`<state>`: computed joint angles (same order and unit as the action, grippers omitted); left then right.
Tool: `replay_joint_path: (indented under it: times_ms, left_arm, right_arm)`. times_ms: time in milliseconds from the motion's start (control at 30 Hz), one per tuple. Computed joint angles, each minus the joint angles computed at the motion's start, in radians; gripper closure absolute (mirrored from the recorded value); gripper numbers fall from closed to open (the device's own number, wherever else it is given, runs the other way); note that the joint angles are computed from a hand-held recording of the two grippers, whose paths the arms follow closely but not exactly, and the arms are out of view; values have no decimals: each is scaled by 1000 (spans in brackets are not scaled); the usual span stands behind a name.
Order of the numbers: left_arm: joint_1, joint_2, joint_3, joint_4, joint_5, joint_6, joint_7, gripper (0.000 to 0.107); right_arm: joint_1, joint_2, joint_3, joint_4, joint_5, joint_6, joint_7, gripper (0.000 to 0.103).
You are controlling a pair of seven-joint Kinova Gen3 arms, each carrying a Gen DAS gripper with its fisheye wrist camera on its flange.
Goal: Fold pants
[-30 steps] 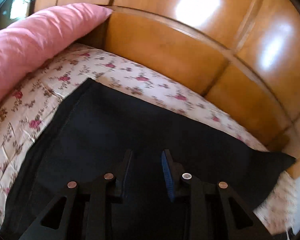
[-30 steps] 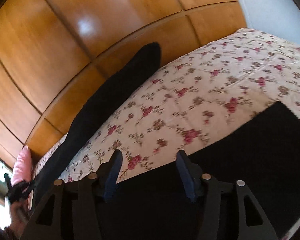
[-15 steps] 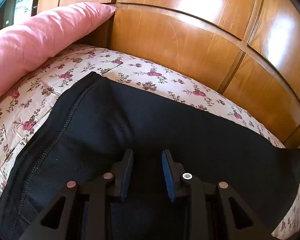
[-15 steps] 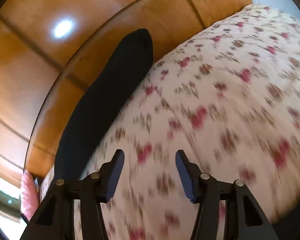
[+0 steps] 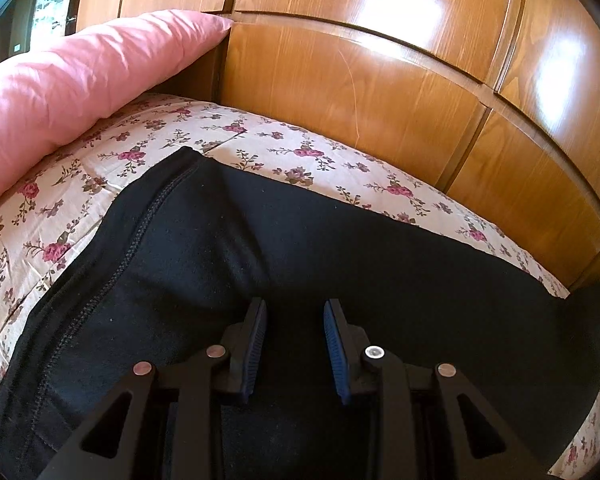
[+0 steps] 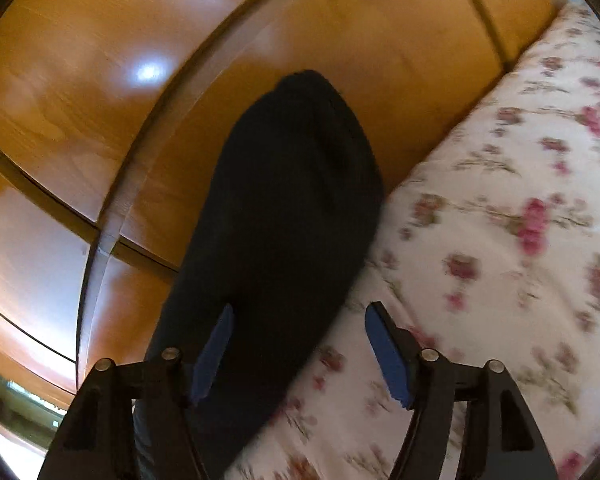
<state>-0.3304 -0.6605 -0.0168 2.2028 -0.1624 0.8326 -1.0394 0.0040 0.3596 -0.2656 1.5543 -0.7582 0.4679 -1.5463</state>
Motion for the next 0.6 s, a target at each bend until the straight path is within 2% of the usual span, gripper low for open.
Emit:
replay_joint_path:
  times_ms: [33,67,100,133,233,300,400,600]
  left_arm:
    - [0,0,-1,1,0,-1,0,78]
    - [0,-1,-1,1,1,-2,0,78]
    - [1,-2,-4,2,2,-3,-2,78]
    - [1,-3,-6,2,3,-5,-2,78]
    - [2,-5,-11,6,6,-10,-6,78]
    - [4,-6,-17,7,9,-13,-9,78]
    - [4,-7,-20,6,13,-13,-12,78]
    - [3,-10,-23,5,23,-12,-14,78]
  right_arm:
    - [-11,22,-2,-33,30,16,-20,61]
    - [-33,38,14,-62,69,38,-56,78]
    - [-49,46,21,-78,102,44,-91,86]
    - [-49,43,10,-82,126,34,-110,89]
    - [32,-12,-105,-16,149,-67,-106,91]
    - [98,-65,-183,32,207,-109,-157,91]
    - [126,-191,-197,96,329,-123,-258,91]
    - [386,-443,-389,135,526,93,-502,92]
